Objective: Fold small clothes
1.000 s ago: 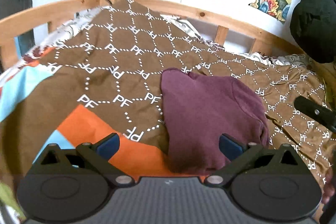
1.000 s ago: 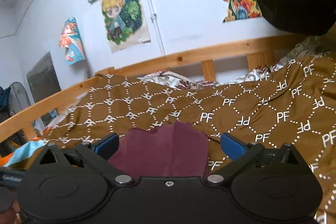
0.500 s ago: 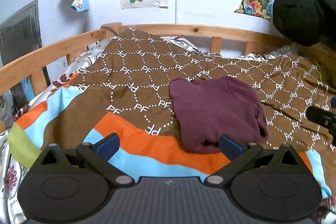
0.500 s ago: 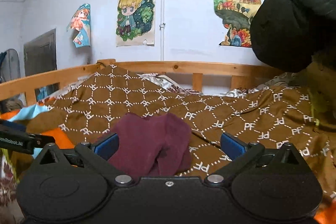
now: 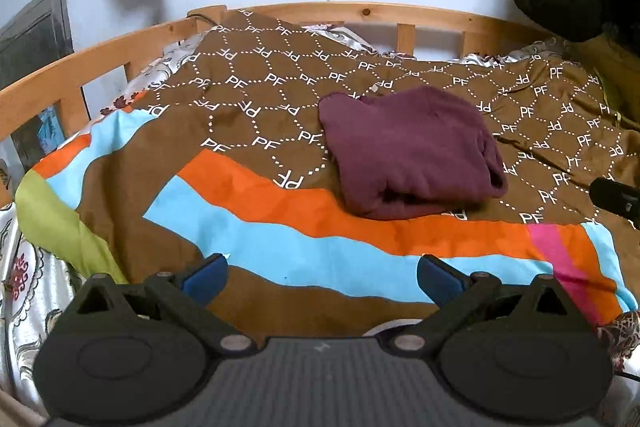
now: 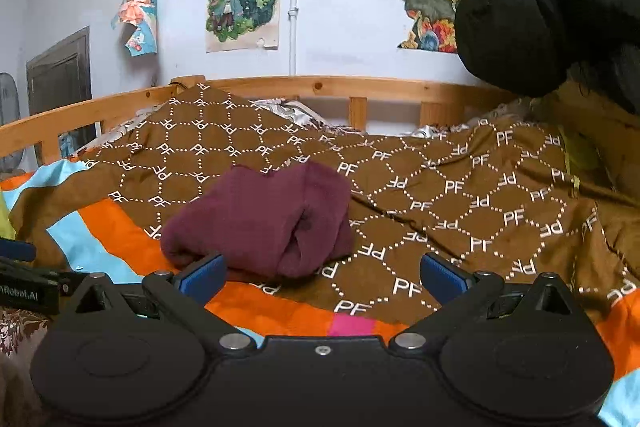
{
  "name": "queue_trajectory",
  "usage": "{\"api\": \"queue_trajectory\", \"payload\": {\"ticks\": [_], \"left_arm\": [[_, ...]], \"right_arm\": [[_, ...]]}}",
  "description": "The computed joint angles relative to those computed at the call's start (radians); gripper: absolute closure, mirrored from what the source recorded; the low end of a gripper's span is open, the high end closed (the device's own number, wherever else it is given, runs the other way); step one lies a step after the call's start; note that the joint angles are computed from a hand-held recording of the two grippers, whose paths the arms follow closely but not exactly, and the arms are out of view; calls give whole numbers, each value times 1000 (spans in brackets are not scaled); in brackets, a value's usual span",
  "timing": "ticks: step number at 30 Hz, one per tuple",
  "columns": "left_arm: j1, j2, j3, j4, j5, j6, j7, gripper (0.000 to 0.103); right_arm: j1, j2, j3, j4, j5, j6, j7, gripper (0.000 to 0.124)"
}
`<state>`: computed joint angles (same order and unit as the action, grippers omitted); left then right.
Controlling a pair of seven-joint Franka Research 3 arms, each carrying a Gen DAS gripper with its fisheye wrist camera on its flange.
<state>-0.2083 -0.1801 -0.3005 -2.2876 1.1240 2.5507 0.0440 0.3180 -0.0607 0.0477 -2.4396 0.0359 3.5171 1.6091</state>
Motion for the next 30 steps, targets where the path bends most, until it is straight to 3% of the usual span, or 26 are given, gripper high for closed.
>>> {"api": "queue_trajectory", "payload": {"ticks": [6, 30], "left_arm": [[5, 0, 2, -4, 21, 9, -25, 1], [3, 5, 5, 1, 9, 5, -4, 1]], "right_arm": [[-7, 9, 10, 4, 45, 13, -17, 21], [-11, 10, 1, 4, -3, 0, 39, 22]]}}
